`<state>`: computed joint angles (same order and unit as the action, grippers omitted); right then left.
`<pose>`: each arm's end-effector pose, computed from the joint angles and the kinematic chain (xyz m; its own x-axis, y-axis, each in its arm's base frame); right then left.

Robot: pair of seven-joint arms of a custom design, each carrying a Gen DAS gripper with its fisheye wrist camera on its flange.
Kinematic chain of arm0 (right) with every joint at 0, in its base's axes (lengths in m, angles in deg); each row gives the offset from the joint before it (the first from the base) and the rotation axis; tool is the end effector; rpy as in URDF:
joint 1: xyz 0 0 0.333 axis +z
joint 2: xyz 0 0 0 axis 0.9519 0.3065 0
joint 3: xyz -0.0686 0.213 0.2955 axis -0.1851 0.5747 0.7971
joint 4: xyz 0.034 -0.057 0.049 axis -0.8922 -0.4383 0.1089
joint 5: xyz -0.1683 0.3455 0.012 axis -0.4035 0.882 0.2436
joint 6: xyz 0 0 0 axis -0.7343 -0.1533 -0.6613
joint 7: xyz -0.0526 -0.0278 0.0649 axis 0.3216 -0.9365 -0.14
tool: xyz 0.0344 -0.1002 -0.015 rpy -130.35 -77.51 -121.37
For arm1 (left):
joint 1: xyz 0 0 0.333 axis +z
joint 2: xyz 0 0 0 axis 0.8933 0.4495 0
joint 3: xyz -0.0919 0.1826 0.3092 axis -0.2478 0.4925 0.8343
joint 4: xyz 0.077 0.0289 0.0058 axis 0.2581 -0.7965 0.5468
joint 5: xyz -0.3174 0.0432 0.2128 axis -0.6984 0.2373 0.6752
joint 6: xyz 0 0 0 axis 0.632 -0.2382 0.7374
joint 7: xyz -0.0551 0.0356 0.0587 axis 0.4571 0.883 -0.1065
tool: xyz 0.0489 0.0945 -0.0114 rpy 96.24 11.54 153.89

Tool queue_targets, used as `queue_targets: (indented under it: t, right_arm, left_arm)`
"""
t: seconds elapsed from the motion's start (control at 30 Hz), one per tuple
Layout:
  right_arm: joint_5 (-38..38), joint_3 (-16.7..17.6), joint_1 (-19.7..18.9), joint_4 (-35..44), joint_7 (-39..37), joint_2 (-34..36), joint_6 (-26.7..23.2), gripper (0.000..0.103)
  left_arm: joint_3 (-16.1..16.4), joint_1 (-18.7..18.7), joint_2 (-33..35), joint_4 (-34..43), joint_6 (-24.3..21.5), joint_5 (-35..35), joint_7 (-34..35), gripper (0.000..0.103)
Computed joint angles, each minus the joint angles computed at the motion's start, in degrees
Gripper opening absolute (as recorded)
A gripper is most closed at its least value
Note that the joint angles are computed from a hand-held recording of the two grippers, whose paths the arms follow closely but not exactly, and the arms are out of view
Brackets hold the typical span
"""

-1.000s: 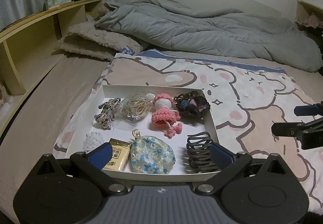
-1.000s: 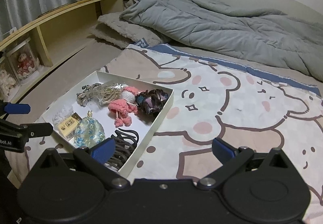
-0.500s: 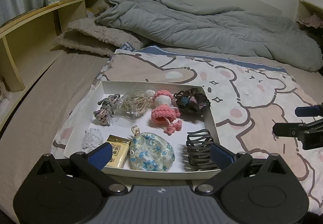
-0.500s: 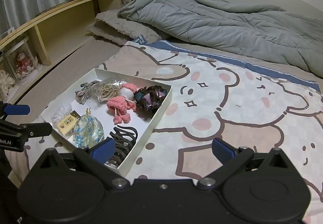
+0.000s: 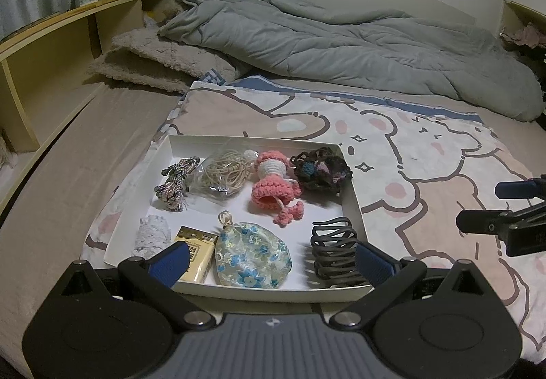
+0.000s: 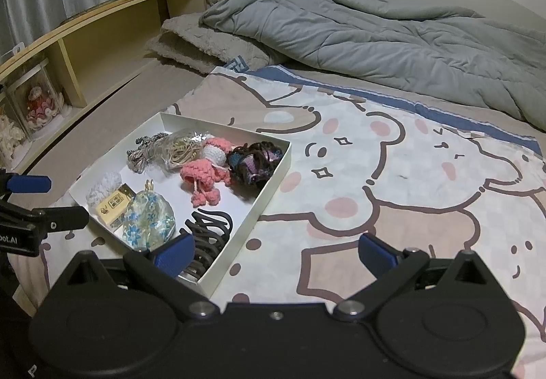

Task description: Organize objects

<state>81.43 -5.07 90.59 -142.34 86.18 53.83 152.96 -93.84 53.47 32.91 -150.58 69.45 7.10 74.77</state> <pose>0.6403 0.2453 0.5199 0.5632 -0.8223 -0.0815 -0.6151 -0.3513 -0.7059 0.5313 -0.2204 0.5433 0.2155 -0.9765 0.0042 -0.6951 -0.1564 -0.7017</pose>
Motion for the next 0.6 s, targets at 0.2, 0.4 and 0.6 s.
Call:
queue_targets:
  t: [0.2,0.4,0.6]
  right_arm:
    - [0.2,0.1,0.0,-0.1,0.1,-0.1,-0.2,0.103]
    - [0.1,0.1,0.1,-0.1,0.0,-0.2,-0.4,0.103]
    - [0.6,0.3,-0.1,-0.2,-0.5,-0.3,-0.5,0.103]
  left_arm:
    - [0.0,0.0,0.0,0.0,0.2,0.0,-0.2,0.102]
    - [0.0,0.0,0.0,0.0,0.1,0.0,-0.2,0.102]
    - [0.0,0.0,0.0,0.0,0.1,-0.1,-0.2,0.102]
